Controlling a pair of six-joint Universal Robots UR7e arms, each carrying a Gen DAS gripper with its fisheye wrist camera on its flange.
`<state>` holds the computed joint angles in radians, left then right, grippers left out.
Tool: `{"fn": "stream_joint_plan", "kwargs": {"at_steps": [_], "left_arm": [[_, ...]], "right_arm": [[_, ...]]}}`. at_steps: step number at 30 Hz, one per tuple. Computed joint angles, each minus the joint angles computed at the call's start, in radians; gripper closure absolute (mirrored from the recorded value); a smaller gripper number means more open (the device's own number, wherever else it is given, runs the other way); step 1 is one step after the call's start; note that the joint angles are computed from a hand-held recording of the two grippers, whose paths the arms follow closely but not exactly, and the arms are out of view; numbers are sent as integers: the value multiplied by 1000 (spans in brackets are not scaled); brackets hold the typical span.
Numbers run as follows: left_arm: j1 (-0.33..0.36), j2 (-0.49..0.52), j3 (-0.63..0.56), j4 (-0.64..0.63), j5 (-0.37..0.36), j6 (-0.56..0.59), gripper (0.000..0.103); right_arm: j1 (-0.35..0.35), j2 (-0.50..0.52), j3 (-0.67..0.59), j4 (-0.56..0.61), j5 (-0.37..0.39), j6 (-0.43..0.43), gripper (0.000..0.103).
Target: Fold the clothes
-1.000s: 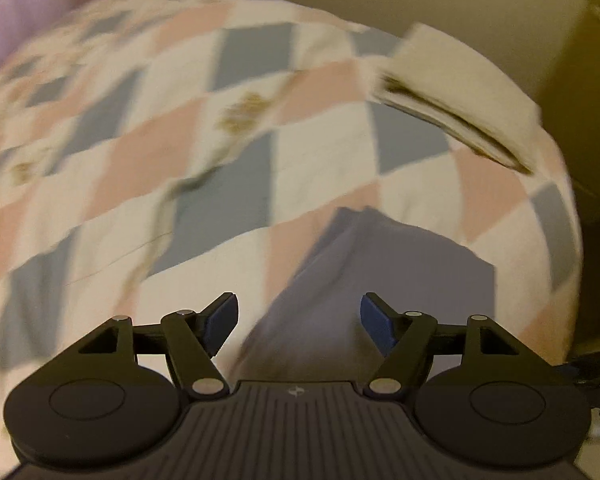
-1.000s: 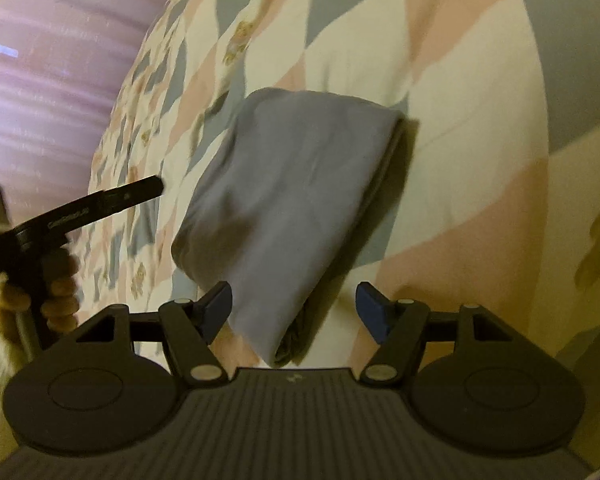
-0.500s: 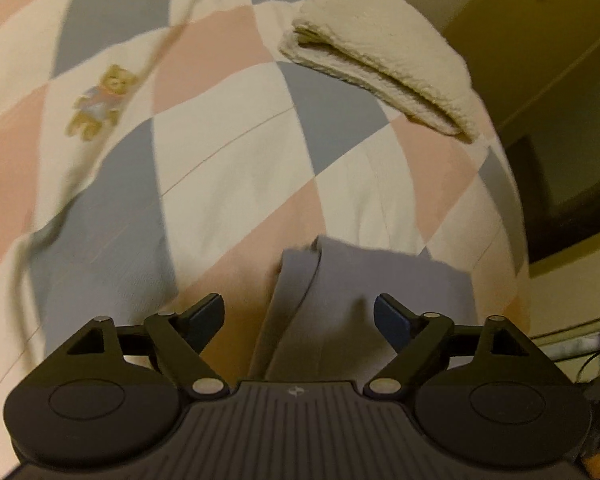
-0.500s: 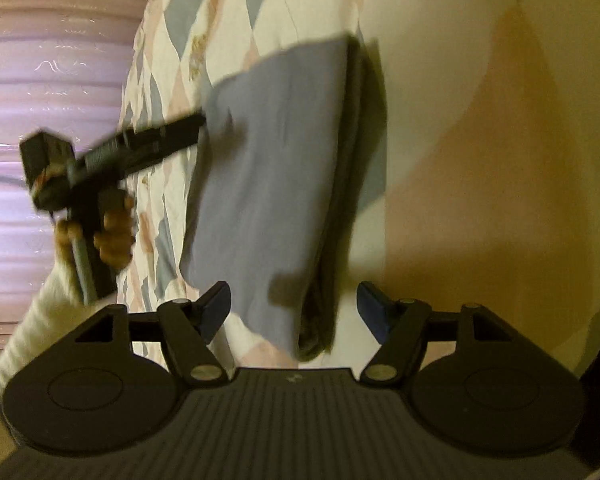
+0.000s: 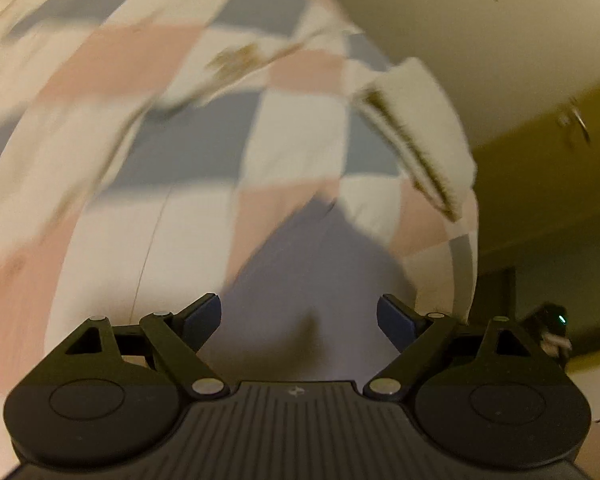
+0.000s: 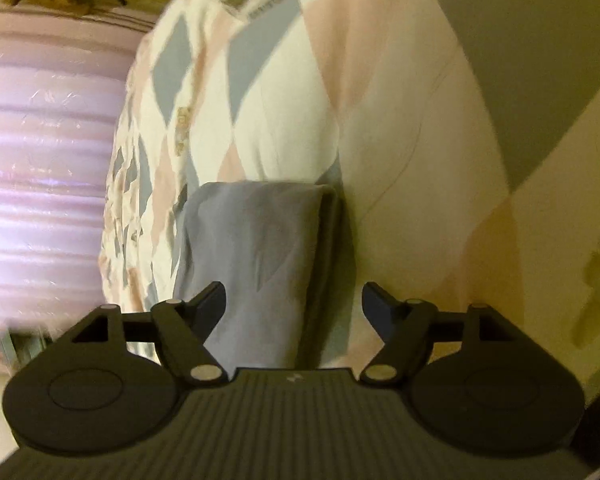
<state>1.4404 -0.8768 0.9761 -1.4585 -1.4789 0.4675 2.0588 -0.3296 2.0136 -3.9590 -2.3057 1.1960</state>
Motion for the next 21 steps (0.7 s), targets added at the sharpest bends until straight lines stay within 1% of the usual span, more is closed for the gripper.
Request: {"fn": "stream_joint_plan", "kwargs": {"at_steps": [2, 4, 6, 8, 9, 11, 14, 16, 17, 19, 21], "left_arm": [[38, -48, 51, -2, 5, -86, 16], [68, -102, 126, -43, 2, -146, 16], [100, -154, 204, -88, -24, -212, 16], [120, -195, 284, -138, -64, -264, 16], [126, -214, 326, -171, -87, -275, 16], [131, -254, 422, -274, -118, -288, 16], [158, -284, 531, -430, -194, -368, 16], [172, -296, 588, -535, -230, -424, 16], [177, -302, 616, -588, -243, -452, 16], [180, -311, 661, -675, -250, -482, 17], [178, -322, 707, -756, -244, -491, 18]], "right_arm": [[-29, -11, 0, 9, 8, -56, 31], [-49, -52, 0, 84, -12, -131, 31], [-63, -102, 9, 142, -21, -228, 31], [-83, -157, 32, 176, 11, -329, 31], [-101, -188, 43, 198, 58, -386, 31], [-152, -255, 49, 294, 182, -512, 30], [-225, -321, -13, 516, 348, -664, 30], [-273, -338, -64, 652, 461, -745, 30], [-294, -341, -94, 726, 506, -784, 30], [-333, -337, -157, 876, 561, -855, 30], [-377, -333, -193, 972, 626, -919, 31]]}}
